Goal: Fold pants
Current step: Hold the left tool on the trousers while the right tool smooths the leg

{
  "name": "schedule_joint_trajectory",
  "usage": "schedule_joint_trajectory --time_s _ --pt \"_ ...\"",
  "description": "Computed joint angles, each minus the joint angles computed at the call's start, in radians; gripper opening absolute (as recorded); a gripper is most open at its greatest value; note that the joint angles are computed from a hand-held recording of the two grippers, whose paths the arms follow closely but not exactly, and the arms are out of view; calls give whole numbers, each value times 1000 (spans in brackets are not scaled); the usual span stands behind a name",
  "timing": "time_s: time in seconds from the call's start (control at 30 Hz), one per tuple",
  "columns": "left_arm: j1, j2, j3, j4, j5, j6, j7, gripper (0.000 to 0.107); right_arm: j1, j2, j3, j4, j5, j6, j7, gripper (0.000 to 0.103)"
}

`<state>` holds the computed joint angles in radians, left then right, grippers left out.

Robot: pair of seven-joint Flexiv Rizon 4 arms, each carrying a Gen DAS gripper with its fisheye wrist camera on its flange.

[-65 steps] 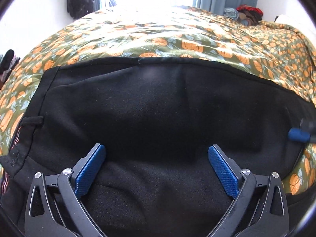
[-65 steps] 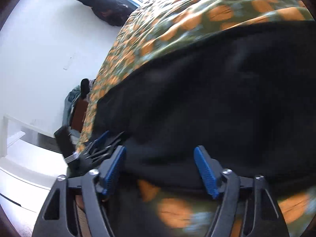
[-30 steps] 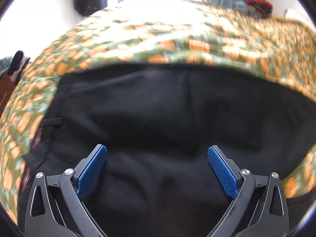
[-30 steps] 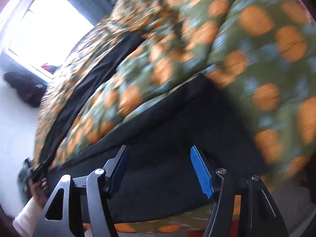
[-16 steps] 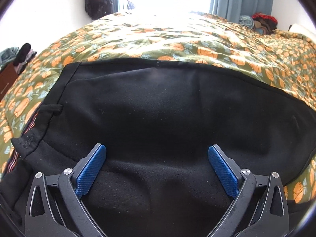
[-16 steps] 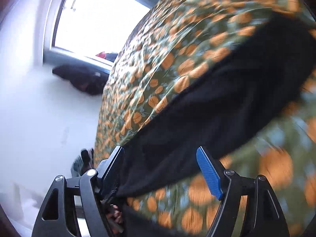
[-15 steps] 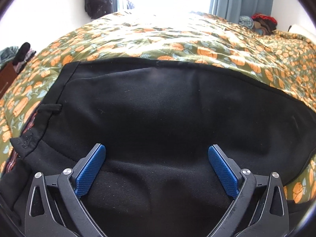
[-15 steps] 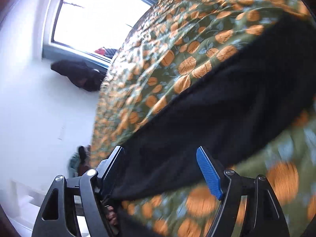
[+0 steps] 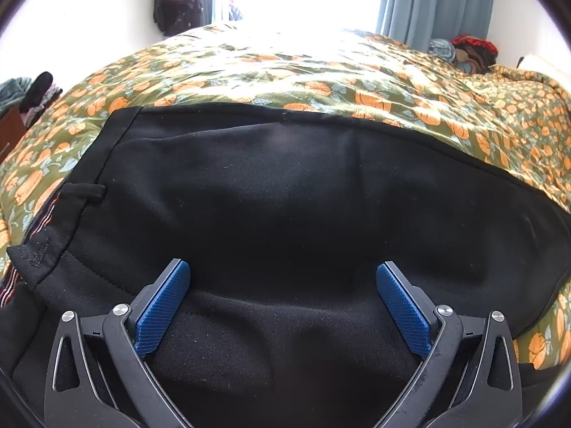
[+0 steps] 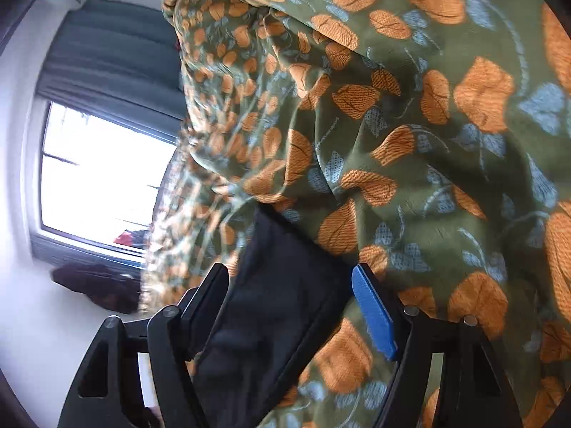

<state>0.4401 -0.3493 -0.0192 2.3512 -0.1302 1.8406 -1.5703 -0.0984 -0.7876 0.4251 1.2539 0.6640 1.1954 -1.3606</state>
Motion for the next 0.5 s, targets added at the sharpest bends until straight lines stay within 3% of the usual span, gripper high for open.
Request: schedule_joint_trajectory --time_s 0.1,0.23,0.3,0.37,0.4,0.43,0.5 --pt "-8 -1 8 -2 -2 -2 1 102 -4 -14 26 -6 12 -71 -33 72" --pt "-33 -5 30 -6 -12 -2 6 102 91 -70 -61 -75 -71 -100 54 71" --pt "-86 -12 78 -17 -33 -16 17 102 156 -106 -136 -128 -157 -84 111 67" --pt "-109 -14 98 -21 -48 -22 27 102 213 -132 -209 -155 -233 -61 212 55" --pt "-115 -15 102 -22 -53 -22 30 102 233 -133 -245 -157 -277 -52 265 33" --pt "-121 -16 107 -22 -58 -22 33 102 240 -115 -250 -126 -303 -16 265 17" --pt "-125 -17 109 -22 -65 -21 38 102 198 -53 -162 -55 -327 40 113 13"
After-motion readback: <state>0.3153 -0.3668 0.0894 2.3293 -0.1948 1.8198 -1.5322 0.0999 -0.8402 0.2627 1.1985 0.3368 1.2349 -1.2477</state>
